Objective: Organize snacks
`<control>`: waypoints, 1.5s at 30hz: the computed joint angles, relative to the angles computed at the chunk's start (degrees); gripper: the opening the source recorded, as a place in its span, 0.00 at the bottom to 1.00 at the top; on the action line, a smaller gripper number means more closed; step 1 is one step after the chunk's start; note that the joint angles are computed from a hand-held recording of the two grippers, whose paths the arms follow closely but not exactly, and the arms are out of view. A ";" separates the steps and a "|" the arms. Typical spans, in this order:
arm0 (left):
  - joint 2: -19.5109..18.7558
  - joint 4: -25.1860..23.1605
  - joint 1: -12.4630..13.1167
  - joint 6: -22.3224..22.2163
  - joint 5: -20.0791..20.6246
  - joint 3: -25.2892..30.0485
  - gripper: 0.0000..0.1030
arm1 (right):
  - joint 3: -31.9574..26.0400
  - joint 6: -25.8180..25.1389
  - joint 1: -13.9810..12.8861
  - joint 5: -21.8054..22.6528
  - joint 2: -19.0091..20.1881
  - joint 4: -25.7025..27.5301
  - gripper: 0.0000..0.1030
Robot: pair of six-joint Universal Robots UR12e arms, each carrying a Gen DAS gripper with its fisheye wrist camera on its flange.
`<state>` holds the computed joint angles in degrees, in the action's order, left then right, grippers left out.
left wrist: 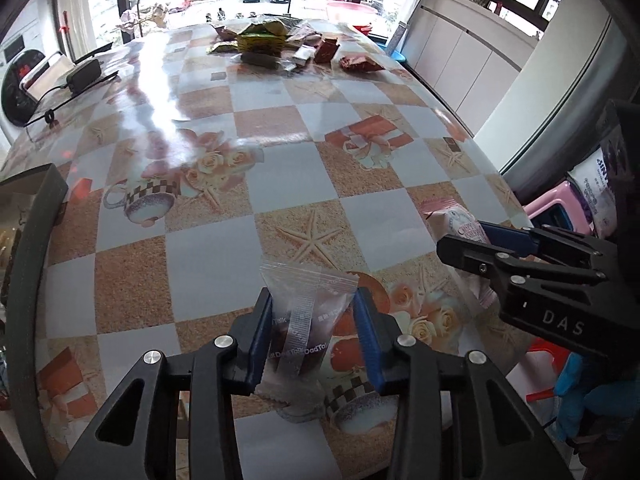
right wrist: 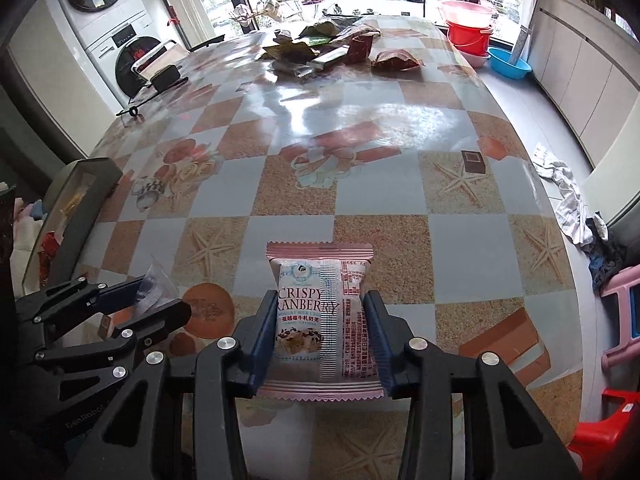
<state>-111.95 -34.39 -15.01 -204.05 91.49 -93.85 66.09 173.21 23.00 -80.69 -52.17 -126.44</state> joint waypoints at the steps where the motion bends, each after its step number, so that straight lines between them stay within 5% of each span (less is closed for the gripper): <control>1: 0.69 0.72 0.30 -0.25 0.20 -0.63 0.41 | -0.40 -0.20 0.23 0.16 0.08 0.22 0.43; 14: 11.11 8.77 5.26 -2.81 5.24 -11.12 0.42 | -11.78 -5.61 5.62 4.16 5.11 6.75 0.43; 26: 17.91 4.08 11.73 -10.43 12.07 -19.56 0.42 | -30.25 -13.36 13.07 9.08 15.08 19.46 0.43; 29: 18.05 2.55 12.57 -12.13 11.83 -20.46 0.50 | -37.27 -13.73 14.45 9.20 19.01 24.91 0.43; 32: 18.07 2.04 12.86 -13.38 12.06 -20.99 0.79 | -43.74 -13.82 15.34 7.89 22.60 29.82 0.45; 34: 18.05 1.84 12.97 -13.81 12.00 -21.10 0.80 | -47.32 -13.81 15.75 6.78 24.50 32.62 0.46; 35: 17.93 0.74 13.12 -13.93 11.58 -20.83 0.81 | -48.67 -13.84 15.84 6.53 25.16 33.79 0.49; 37: 17.76 -1.10 13.34 -15.08 11.26 -20.52 0.83 | -50.18 -13.77 16.00 5.78 25.88 35.11 0.94; 38: 17.69 -1.30 13.39 -15.42 10.89 -20.41 0.87 | -48.64 -13.71 16.10 5.24 25.13 33.55 0.99; 40: 17.74 -1.41 13.67 -16.47 9.89 -20.53 0.87 | -45.43 -14.04 16.16 4.56 23.49 30.37 0.99; 45: 18.58 0.54 14.67 -19.48 7.53 -21.74 0.87 | -50.34 -13.75 16.13 4.49 25.44 34.77 0.99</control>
